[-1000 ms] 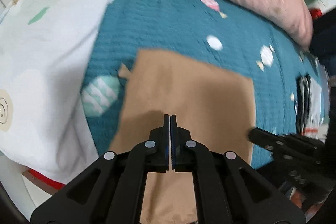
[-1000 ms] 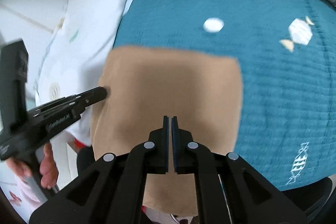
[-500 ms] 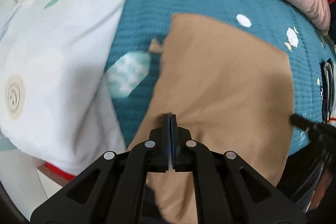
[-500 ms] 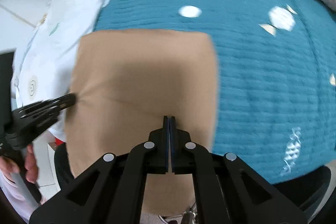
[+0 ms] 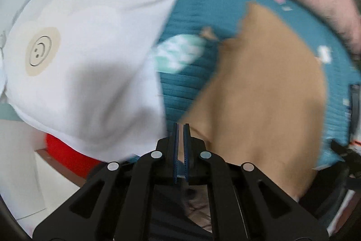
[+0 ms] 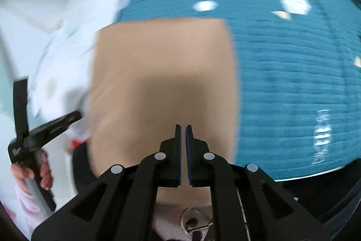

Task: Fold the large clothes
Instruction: 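Lift the pinched tan jacket up off the quilt with both tools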

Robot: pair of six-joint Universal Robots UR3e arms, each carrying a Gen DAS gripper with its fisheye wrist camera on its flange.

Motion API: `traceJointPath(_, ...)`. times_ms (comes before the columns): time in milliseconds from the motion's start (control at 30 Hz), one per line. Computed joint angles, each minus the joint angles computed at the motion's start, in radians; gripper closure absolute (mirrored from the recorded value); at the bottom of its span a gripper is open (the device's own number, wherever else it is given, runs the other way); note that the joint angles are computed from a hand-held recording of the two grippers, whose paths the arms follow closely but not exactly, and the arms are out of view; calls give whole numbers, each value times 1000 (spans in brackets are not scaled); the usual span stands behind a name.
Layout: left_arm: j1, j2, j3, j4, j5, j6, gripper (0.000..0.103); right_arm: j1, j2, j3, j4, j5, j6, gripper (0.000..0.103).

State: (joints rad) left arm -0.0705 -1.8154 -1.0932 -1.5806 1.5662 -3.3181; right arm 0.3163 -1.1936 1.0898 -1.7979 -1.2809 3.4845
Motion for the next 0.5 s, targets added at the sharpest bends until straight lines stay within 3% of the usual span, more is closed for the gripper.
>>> traceJointPath(67,-33,32,-9,8,-57,-11,99,27,17,-35,32,46,-21,97)
traceJointPath(200,-106,6,-43,33,-151,-19,98,118,131,-153,76,7,-36,97)
traceJointPath(367,-160,-96,-178,172,-85,-61,100,148,220,-137,53,-32,-9,103)
traceJointPath(500,-134,-64,-146,120,-117,-63,98,132,178,-83,54,-10,-24,103)
